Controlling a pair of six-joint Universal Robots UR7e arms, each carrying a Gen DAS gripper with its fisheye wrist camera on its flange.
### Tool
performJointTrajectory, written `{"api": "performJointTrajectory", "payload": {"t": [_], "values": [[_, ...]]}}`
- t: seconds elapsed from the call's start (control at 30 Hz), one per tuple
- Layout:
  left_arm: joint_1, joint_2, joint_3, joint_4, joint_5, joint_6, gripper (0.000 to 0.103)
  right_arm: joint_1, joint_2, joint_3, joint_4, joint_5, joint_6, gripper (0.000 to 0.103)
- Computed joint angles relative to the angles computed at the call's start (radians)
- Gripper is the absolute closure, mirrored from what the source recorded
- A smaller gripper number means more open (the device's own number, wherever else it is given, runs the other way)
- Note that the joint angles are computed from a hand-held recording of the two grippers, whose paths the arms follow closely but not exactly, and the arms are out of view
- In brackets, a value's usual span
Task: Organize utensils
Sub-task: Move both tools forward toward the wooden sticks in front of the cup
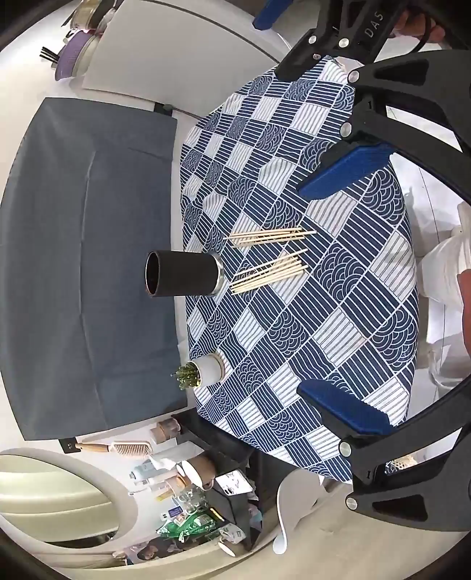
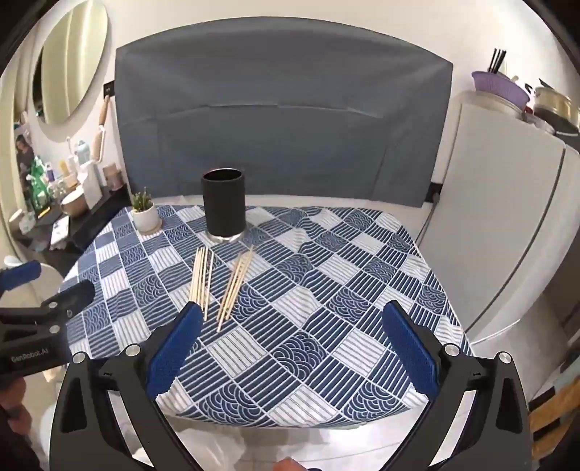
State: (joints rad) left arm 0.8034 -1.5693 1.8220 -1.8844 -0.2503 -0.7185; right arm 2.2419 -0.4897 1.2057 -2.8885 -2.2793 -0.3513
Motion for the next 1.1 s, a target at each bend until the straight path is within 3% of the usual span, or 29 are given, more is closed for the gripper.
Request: {"api": "performJointTrajectory", "payload": {"t": [0.17, 0.33, 0.87, 1.1], "values": [[0.009, 0.008, -0.044, 0.167, 0.011, -0.119, 0.006, 0.003, 0.003, 0.003, -0.014, -0.002, -0.027, 0.008], [0.015, 0.01, -0.067, 0.254, 0.007, -0.176, 0.006, 0.006, 0.008, 0.0, -0.027, -0.008, -0.044, 0.008], [0.015, 0.019, -0.081, 0.265, -0.014, -0.181, 0.006, -0.004, 0.002, 0.008, -0.037, -0.011, -0.034, 0.008], [0.01, 0.028, -0.09, 0.326, -0.009, -0.229, 0.006, -0.006, 0.0, 0.005, -0.035, -0.004, -0.039, 0.008]]}}
